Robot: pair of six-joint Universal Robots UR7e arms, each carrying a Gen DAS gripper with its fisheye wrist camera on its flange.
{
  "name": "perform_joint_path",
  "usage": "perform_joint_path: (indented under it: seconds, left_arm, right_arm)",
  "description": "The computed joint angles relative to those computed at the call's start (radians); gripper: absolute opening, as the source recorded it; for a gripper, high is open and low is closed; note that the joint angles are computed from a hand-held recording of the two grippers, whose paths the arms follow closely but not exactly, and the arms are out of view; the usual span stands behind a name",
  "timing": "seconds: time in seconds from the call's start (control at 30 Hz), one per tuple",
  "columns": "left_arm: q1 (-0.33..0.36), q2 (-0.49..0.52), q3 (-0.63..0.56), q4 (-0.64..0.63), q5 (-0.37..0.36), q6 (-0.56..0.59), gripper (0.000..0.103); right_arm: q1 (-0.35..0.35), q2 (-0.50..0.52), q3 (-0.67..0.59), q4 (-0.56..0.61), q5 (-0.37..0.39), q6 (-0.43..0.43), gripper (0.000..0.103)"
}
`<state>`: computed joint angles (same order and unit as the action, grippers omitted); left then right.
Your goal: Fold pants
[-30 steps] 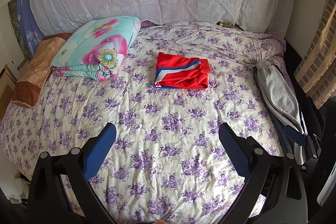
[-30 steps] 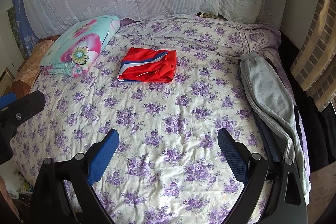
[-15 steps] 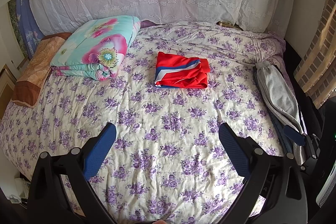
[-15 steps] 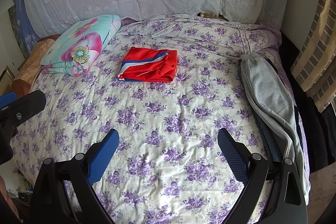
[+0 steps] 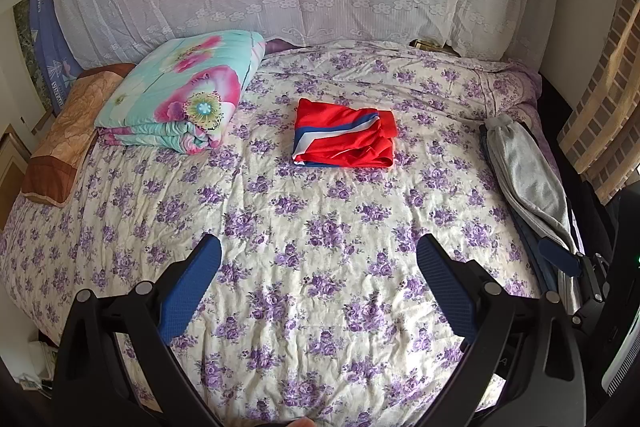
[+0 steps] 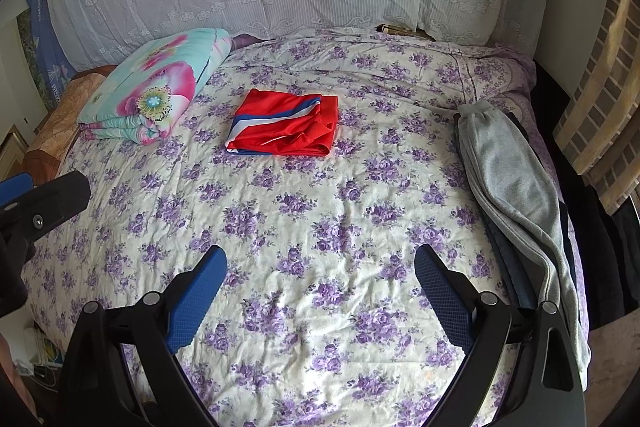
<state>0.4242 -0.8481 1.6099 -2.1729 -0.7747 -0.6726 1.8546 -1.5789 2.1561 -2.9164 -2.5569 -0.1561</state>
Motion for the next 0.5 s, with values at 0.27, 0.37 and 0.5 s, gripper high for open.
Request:
perform_joint_path:
  seconds: [0.27, 0.37, 0.5]
  left_arm:
    - [0.001, 0.003, -0.005, 0.004, 0.0, -0.003, 0.095]
    - [0.002, 0.003, -0.007, 0.005, 0.001, -0.001, 0.095]
    - [0.002, 0.001, 0.001, -0.001, 0.002, 0.0, 0.095]
  right_arm:
    - [0.001, 0.001, -0.001, 0.003, -0.002, 0.003, 0.095]
    - [0.001, 0.002, -0.002, 0.004, -0.003, 0.003, 0.095]
    - [0.003, 0.001, 0.009, 0.0, -0.003, 0.006, 0.095]
